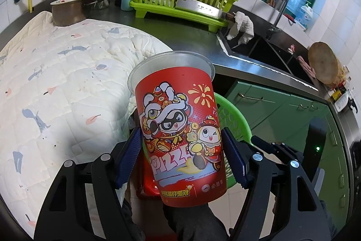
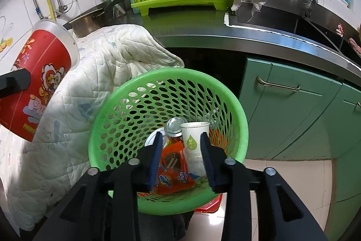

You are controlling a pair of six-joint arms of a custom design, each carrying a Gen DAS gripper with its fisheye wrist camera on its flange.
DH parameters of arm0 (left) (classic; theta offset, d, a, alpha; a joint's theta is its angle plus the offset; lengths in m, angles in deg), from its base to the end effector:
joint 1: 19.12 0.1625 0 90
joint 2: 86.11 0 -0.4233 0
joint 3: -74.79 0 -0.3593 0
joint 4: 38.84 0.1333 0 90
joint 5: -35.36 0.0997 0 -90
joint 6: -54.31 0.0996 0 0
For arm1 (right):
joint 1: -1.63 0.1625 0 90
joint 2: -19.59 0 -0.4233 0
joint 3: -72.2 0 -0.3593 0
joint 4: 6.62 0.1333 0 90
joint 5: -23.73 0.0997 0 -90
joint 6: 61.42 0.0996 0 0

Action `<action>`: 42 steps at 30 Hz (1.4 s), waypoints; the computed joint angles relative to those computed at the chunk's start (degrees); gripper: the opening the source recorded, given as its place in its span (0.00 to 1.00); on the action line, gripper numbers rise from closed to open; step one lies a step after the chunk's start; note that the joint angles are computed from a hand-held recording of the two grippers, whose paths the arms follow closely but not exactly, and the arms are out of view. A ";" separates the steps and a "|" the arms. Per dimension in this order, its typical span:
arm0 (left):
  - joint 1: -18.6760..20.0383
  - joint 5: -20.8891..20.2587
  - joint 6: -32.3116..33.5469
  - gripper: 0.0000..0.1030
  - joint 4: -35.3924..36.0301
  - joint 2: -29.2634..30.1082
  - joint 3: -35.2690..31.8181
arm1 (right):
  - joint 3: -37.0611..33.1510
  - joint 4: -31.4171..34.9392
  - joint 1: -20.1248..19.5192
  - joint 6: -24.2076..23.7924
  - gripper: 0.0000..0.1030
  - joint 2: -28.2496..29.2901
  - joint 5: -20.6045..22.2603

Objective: Collect trash
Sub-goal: 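Drop the red printed cup into the green basket with the left tool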

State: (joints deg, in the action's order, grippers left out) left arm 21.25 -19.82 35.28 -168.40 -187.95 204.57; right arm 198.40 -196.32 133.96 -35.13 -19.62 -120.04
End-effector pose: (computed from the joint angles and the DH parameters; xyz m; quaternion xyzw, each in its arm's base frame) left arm -0.1394 -0.3682 0.3484 0.2213 0.9236 -0.2476 0.1913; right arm 0.3469 -0.3022 0.0358 0.0741 -0.8847 0.3349 0.3156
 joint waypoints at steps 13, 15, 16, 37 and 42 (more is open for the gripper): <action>1.10 -0.86 1.24 0.68 -2.11 1.30 0.10 | -0.15 1.77 2.95 2.17 0.65 -0.73 -2.67; 1.32 -1.13 1.58 0.68 -2.76 1.91 0.06 | -0.13 2.07 3.62 2.69 0.69 -0.92 -3.17; 1.39 -1.11 1.57 0.68 -2.90 2.10 0.05 | -0.01 1.90 3.92 2.84 0.69 -1.03 -3.29; 3.40 -3.59 2.19 0.67 -6.29 6.57 -0.26 | 1.15 6.75 8.23 7.82 0.82 -2.74 -6.38; 3.59 -3.88 1.41 0.68 -5.63 6.07 -0.29 | 1.66 6.85 8.44 8.57 0.82 -3.21 -6.47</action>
